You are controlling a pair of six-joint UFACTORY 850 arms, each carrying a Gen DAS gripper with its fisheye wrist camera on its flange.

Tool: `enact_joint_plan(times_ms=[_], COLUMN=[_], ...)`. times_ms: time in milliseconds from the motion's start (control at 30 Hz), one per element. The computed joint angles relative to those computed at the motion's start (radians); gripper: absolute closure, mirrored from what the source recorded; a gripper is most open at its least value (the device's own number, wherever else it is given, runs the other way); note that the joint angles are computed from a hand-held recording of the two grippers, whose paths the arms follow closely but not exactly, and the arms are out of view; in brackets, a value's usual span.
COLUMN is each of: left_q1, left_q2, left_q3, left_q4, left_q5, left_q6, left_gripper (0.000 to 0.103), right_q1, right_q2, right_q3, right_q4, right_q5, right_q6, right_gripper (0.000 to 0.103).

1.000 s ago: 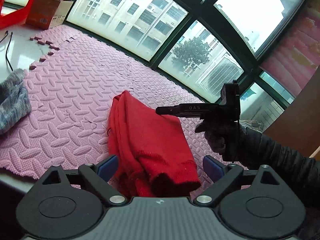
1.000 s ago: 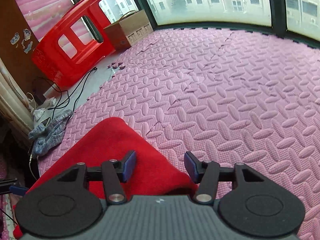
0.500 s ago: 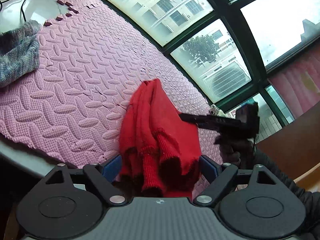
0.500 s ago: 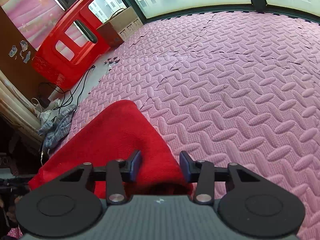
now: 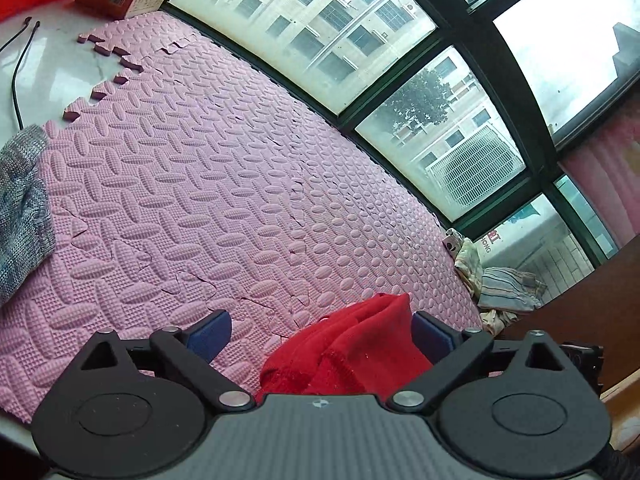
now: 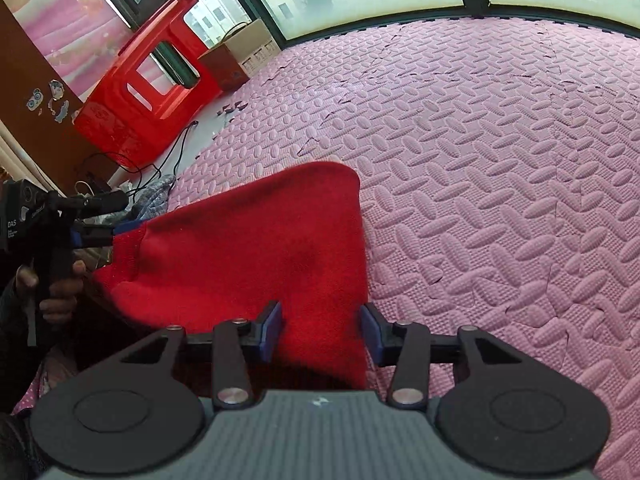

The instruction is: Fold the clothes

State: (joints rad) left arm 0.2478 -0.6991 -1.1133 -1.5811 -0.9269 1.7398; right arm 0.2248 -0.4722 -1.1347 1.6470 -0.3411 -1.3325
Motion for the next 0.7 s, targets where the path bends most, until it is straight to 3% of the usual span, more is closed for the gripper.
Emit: enact_joint_plan(times_ms=[167,400,700], left_q1=[0.017,0.029,0.012], left_q2=[0.037,0.053,0.031], left_q3=[0.080,0.154,0.139], left_q4=[-0.010,0.024,0.055], left_q5=[0.052,0.025,-0.001], left_q6=[-0.092,-0.183,-0.185], left_gripper=[0.000,0.002,0.036], right_q1=[-0.012,-0.018,-0.031], right_q2=[-0.035,-0.092,-0.118], right_q3=[-0.038,-0.084,-0.086], right_q4=[0.100,0.103,0.203], right_q5=[0.008,-0.028,-0.096], right_q6=[-0.101,-0.116,-0.198], right_gripper=[0.053,0.049,0.049])
